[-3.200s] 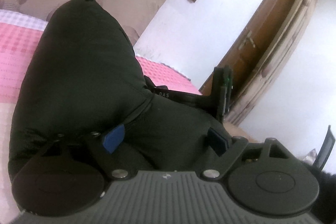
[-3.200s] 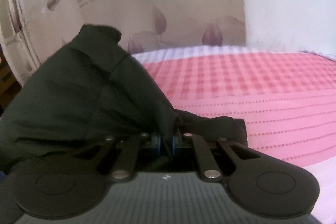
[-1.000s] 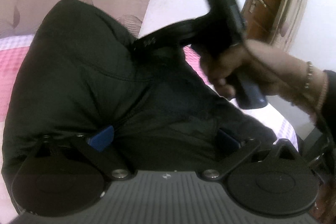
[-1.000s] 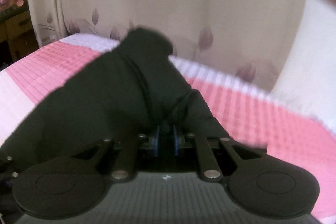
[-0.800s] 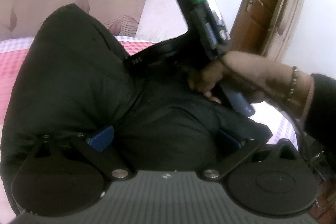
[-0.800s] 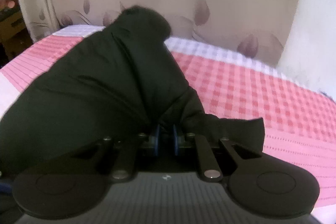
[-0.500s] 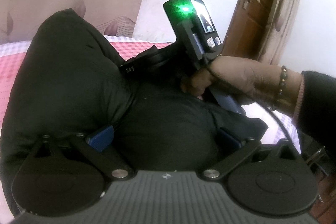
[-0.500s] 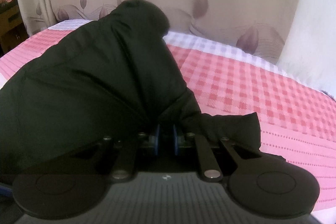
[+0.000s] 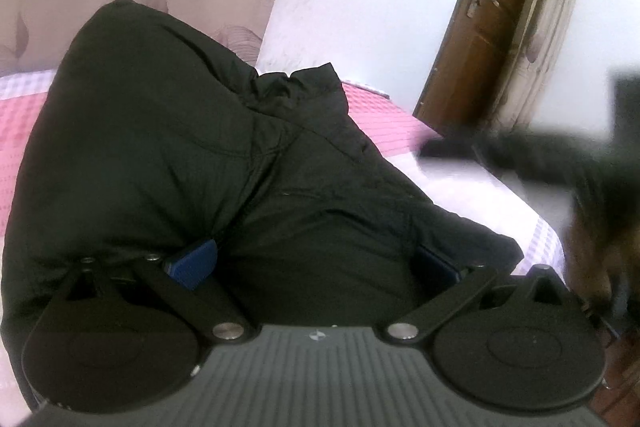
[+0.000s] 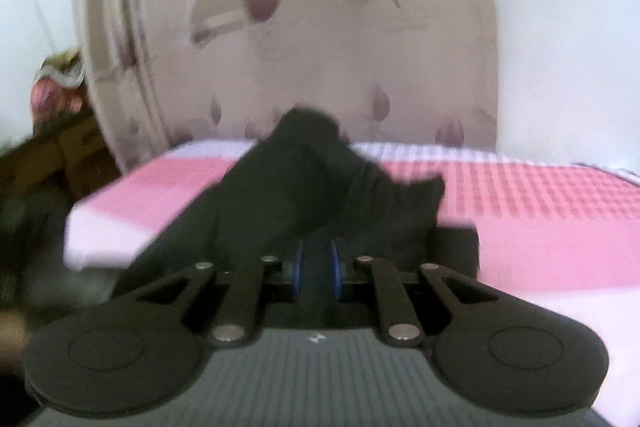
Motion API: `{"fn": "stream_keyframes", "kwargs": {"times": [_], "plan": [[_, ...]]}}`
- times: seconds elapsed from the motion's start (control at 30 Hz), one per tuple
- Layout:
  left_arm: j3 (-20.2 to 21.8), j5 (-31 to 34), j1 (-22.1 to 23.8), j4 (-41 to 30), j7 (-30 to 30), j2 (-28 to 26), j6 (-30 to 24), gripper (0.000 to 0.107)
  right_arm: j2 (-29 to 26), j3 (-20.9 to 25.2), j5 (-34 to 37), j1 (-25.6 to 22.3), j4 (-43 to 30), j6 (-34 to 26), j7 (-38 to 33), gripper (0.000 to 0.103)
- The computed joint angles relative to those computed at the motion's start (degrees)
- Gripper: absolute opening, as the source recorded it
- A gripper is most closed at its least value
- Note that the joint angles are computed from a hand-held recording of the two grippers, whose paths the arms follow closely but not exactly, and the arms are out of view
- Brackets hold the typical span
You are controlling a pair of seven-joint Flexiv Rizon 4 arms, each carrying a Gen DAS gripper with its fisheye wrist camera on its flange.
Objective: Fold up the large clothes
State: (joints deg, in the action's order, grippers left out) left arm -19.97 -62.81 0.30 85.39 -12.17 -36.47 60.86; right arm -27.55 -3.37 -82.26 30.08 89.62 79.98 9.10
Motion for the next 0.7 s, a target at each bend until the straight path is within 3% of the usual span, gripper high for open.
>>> {"fn": "stream_keyframes", "kwargs": {"times": [0.1, 0.23, 0.3, 0.4, 0.47, 0.7], "plan": [[-0.3, -0.3, -0.4, 0.1, 1.0, -0.3, 1.1, 0.103, 2.9, 2.0, -1.5, 2.8, 5.5, -8.1, -3.5, 0.014], [-0.9, -1.7, 0.1, 1.0, 3.2, -0.1, 1.6, 0.103, 2.4, 3.9, -0.7, 4.7, 7.6, -17.2, -5.1, 0.013], [-1.1, -2.6, 0.3, 1.5, 4.5, 0.1, 1.6, 0.103, 1.6, 3.8, -2.0, 4.0, 7.8, -16.2, 0.6, 0.013], [-1.9, -5.7, 1.1, 2.0, 6.4, 0.6, 0.8, 0.103, 0.2, 3.4, -4.6, 4.8, 7.4, -18.8, 2.3, 0.012], [-2.5, -10.5, 2.0, 2.8, 7.9, 1.5, -0.4, 0.094, -0.2, 3.4, -5.5, 4.3, 7.0, -18.7, 4.0, 0.012], [-0.1, -25.5, 1.1, 9.6, 22.3, 7.6, -0.9, 0.075, 0.1, 4.1, -9.0, 2.3, 7.7, -15.8, 8.8, 0.012]]}}
